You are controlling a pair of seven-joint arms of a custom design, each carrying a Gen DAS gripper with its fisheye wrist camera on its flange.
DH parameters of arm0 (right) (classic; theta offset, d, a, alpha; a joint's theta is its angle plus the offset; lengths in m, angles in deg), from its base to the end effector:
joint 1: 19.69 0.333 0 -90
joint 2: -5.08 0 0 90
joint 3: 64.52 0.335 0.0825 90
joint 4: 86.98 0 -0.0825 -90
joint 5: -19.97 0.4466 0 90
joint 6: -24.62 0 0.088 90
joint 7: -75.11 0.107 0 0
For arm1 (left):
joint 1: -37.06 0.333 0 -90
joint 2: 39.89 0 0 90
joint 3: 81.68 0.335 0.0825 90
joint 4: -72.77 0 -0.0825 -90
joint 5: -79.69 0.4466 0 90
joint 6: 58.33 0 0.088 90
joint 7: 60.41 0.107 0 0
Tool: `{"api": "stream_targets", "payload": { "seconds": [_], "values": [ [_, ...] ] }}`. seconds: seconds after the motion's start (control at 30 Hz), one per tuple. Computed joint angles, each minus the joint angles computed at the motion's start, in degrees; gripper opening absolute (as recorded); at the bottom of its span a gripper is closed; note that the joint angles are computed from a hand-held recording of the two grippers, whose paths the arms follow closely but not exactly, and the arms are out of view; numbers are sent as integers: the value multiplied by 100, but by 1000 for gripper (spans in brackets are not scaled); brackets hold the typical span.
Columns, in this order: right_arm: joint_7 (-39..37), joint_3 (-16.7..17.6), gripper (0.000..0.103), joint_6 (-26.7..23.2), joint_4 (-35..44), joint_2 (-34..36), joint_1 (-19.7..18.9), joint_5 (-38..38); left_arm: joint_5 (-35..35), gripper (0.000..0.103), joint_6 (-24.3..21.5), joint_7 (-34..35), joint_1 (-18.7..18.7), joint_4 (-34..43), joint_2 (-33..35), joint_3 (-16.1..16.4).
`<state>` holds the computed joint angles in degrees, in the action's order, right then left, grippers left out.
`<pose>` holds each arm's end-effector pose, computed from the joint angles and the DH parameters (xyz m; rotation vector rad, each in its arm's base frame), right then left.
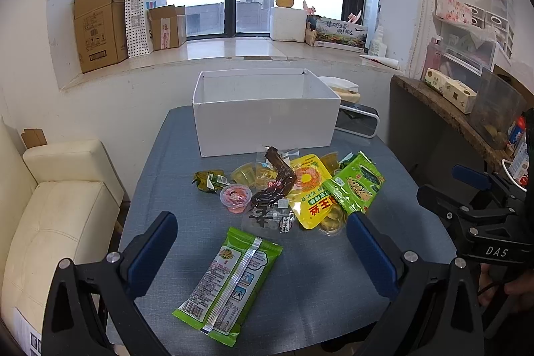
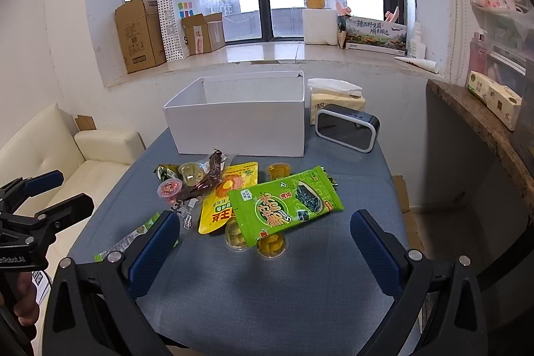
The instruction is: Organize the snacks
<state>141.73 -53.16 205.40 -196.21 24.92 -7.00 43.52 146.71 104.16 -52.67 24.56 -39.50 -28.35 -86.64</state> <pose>0.6800 0.2501 0.4017 -1.8916 1.2952 -0.5535 0.6379 -0.2479 0.4113 -1.7924 1.5936 -0.8135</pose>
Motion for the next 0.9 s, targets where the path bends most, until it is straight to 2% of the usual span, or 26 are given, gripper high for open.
{"api": "stream_targets", "payload": {
  "seconds": [0.9],
  "values": [
    [29, -43, 103, -14, -17, 2, 41, 1, -48, 103, 20, 101, -13, 17, 56, 10]
  ]
}}
